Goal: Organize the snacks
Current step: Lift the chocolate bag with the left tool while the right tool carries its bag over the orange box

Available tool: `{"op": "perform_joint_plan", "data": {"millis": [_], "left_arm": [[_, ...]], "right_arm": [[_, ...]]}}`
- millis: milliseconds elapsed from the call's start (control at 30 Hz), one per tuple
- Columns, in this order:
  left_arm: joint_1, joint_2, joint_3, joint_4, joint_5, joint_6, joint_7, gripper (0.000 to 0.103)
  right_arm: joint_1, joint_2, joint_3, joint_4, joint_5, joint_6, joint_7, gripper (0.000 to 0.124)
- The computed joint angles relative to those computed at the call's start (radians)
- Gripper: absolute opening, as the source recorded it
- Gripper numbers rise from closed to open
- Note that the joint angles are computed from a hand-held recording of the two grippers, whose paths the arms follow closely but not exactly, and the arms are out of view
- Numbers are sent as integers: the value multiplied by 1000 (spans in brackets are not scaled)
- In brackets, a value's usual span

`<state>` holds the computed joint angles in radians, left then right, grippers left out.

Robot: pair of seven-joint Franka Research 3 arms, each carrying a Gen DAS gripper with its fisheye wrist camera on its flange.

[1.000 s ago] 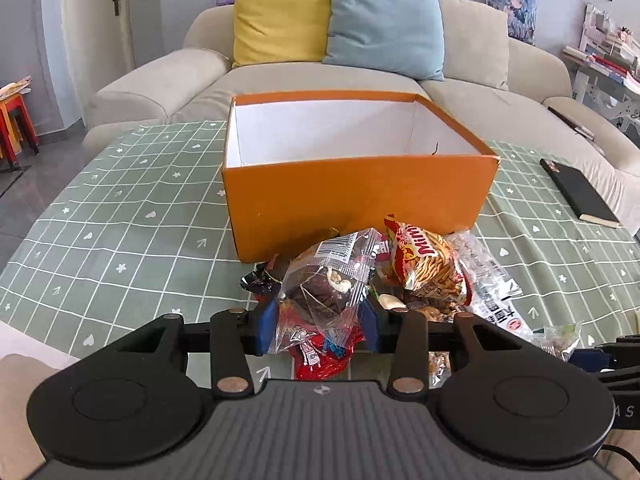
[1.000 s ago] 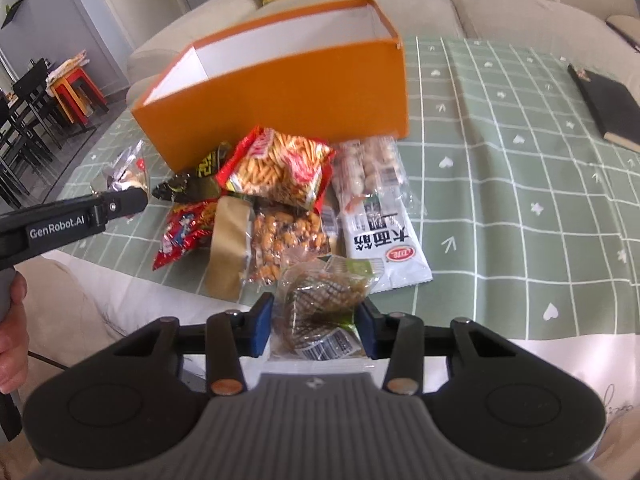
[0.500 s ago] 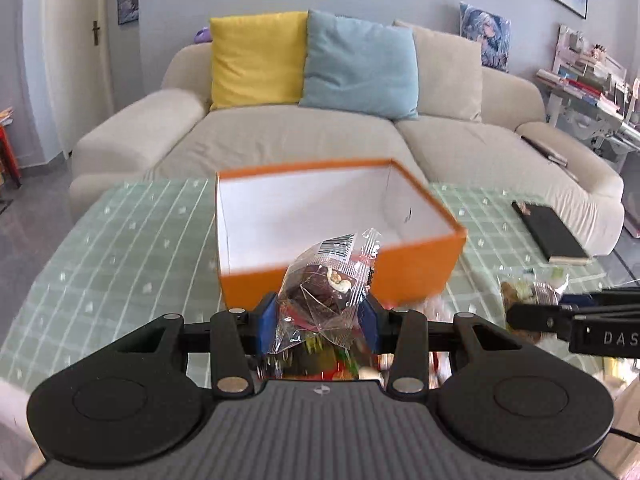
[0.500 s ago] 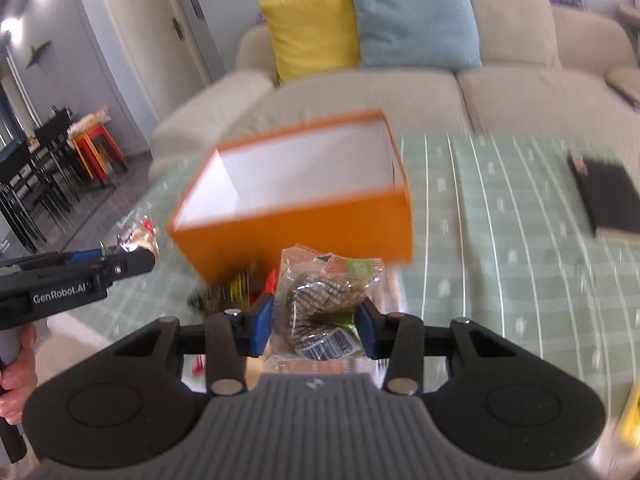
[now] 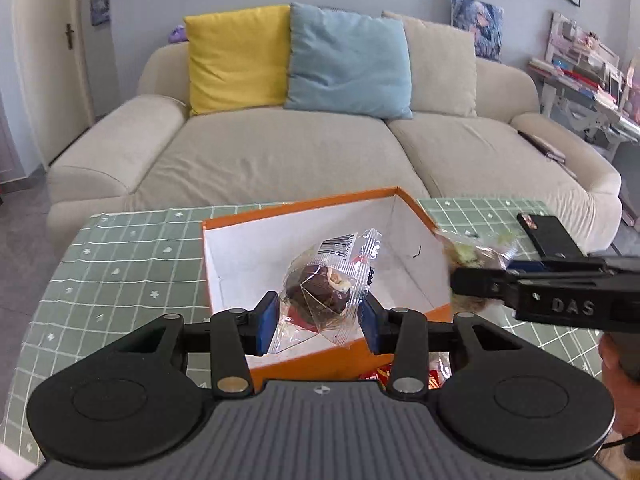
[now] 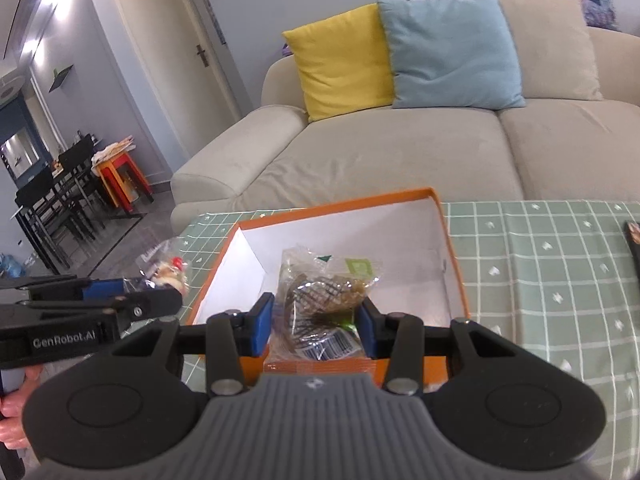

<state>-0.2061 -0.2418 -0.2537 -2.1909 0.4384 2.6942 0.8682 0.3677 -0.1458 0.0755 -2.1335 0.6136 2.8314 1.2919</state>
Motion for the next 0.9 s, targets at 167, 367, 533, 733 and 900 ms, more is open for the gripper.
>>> {"op": "perform_joint_plan", "data": {"millis": [167, 367, 533, 733, 900], "left_arm": [[-11, 85, 27, 74, -55, -50, 122, 48], [-8, 178, 21, 161, -20, -179, 166, 48], [-10, 214, 33, 182, -89, -228, 192, 48], [-27, 255, 24, 236, -12, -321, 220, 48], [-38, 300, 26, 288, -6, -384, 244, 49]], "right_arm": [[-21, 139, -9, 170, 16, -144, -37, 41], [-49, 284, 7, 337, -84, -270, 42, 42], [-42, 356, 10, 394, -185, -324, 164, 41], [-32, 421, 16, 445, -259, -391, 222, 42], [-31, 461, 17, 477, -276, -424, 255, 42]]}}
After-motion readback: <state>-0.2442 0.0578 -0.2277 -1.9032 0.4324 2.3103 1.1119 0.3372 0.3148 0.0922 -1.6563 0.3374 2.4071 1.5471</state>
